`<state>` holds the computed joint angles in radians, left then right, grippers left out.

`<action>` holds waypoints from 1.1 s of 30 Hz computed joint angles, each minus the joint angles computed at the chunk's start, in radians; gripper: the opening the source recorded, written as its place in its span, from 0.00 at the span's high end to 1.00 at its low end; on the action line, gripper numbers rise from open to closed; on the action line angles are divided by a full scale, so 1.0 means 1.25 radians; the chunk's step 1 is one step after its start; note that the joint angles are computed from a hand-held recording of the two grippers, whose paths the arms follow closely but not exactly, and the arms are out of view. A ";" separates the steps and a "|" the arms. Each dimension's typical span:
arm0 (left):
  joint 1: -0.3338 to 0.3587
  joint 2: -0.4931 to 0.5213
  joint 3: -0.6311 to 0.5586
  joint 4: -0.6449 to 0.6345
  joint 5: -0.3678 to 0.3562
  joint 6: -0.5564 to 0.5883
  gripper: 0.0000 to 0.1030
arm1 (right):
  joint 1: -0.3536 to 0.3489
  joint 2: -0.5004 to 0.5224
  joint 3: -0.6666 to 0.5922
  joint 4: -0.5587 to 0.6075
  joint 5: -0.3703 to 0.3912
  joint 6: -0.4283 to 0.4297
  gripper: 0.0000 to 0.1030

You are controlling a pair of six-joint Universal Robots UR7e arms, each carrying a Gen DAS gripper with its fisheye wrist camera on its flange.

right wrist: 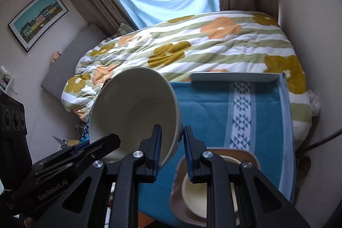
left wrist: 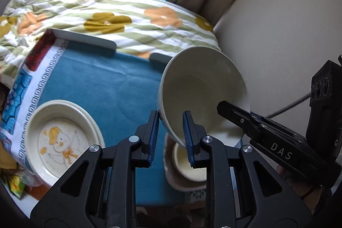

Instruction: Organize plates and bowls

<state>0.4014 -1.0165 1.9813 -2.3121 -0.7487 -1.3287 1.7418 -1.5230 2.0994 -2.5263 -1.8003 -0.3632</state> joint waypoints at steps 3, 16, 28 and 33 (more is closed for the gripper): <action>0.004 0.051 -0.025 -0.030 -0.051 0.034 0.80 | -0.040 -0.053 0.021 0.023 -0.017 0.002 0.82; 0.048 0.133 -0.069 0.005 -0.189 0.094 0.80 | -0.114 -0.107 0.097 0.025 -0.090 0.032 0.82; 0.069 0.178 -0.118 0.080 -0.212 0.124 0.80 | -0.135 -0.097 0.112 0.014 -0.117 0.035 0.82; 0.072 0.190 -0.132 0.105 -0.210 0.131 0.80 | -0.143 -0.096 0.117 0.015 -0.119 0.036 0.82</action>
<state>0.4919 -0.7793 1.8164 -2.1807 -1.0117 -1.1647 1.5631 -1.6434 2.2456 -2.5076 -1.9490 -0.3188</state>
